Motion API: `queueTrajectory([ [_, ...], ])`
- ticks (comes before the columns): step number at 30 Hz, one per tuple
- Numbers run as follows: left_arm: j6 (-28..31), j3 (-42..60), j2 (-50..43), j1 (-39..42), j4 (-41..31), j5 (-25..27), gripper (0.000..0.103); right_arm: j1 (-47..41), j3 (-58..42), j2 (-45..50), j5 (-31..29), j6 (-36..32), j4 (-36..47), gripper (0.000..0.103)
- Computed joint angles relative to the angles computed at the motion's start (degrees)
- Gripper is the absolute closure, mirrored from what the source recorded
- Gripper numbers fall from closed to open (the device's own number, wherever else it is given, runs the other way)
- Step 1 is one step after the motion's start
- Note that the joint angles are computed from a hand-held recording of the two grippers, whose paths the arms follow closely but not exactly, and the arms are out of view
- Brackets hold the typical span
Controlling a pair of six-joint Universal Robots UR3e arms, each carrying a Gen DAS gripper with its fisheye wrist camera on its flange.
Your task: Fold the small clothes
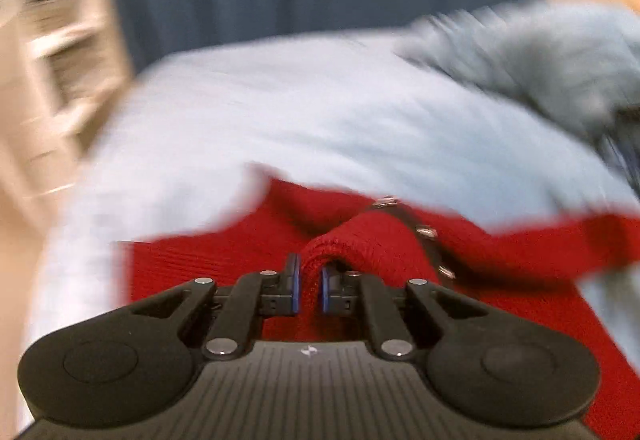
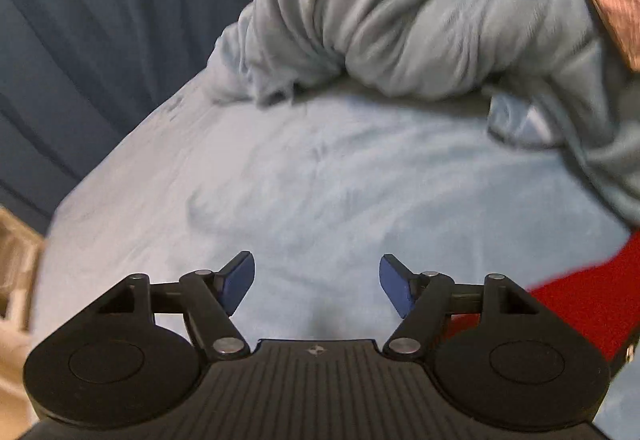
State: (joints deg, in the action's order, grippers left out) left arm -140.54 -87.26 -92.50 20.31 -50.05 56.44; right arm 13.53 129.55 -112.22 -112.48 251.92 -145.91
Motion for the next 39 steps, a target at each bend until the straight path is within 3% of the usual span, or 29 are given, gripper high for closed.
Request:
queueTrajectory([
  [2,-2.86,5.91,-2.68,6.57,-0.05,0.30,0.093,5.85,0.17,-2.07,-2.22,5.73,4.38,0.032],
  [4,-7.01,14.06,-8.60,12.31,0.18,4.21,0.093,14.07,0.79,-2.16,-5.26,14.21,6.38,0.032],
  [8,-12.06,28.20,-20.00,20.11,-2.24,9.95,0.092,32.49,-5.12,3.95,-7.99,31.71,14.93,0.032],
  [10,-15.47,36.52,-25.81,21.92,-8.07,12.68,0.092,36.98,-7.65,8.01,-6.66,36.12,16.87,0.032],
  [13,-20.74,43.73,-31.06,23.56,-14.23,13.52,0.092,37.10,-7.36,11.82,-0.91,36.49,11.64,0.032],
  [16,-21.81,40.89,-31.18,24.34,-12.23,13.26,0.092,33.55,-7.84,15.17,2.71,27.90,2.68,0.030],
  [19,-21.56,38.30,-30.50,24.56,-9.96,12.80,0.092,29.65,-16.88,22.74,4.24,8.07,0.41,0.030],
  [21,-21.64,38.45,-30.83,24.96,-9.89,12.46,0.092,28.82,-27.66,30.71,4.28,-7.64,3.14,0.027],
  [23,-21.41,37.95,-30.81,24.78,-9.14,12.05,0.092,29.29,-39.18,39.02,2.88,-20.39,8.29,0.015],
  [25,-20.31,35.79,-30.06,24.55,-7.42,11.89,0.092,30.84,-50.56,48.18,-1.35,-32.66,12.91,0.017],
  [26,-20.06,34.70,-29.52,24.43,-6.80,11.83,0.092,31.34,-55.31,51.98,-3.89,-38.39,14.76,0.039],
  [28,-19.53,33.64,-29.03,24.22,-6.22,11.56,0.092,27.56,-60.29,54.82,-2.66,-46.88,17.89,0.094],
  [30,-19.23,32.81,-28.37,24.34,-5.85,11.04,0.092,21.39,-62.88,54.41,-3.54,-42.01,19.86,0.096],
  [31,-19.21,32.42,-28.07,24.48,-5.76,10.55,0.092,18.28,-65.68,54.95,-7.46,-36.14,23.40,0.095],
  [33,-19.01,31.75,-27.32,24.92,-6.34,9.60,0.092,12.07,-69.50,54.76,-9.48,-22.74,31.70,0.072],
  [34,-18.89,31.21,-26.89,25.07,-6.37,9.39,0.092,11.20,-70.48,55.01,-14.02,-15.89,36.42,0.064],
  [35,-18.70,30.69,-26.59,25.20,-6.33,9.19,0.092,10.55,-69.07,53.97,-15.61,-13.13,37.97,0.050],
  [36,-18.42,30.42,-26.52,25.34,-6.44,8.99,0.092,9.96,-65.25,51.32,-13.90,-13.60,35.90,0.044],
  [39,-19.65,30.71,-27.15,25.84,-6.93,8.55,0.092,11.30,-47.25,39.48,-7.98,-12.83,25.35,0.043],
])
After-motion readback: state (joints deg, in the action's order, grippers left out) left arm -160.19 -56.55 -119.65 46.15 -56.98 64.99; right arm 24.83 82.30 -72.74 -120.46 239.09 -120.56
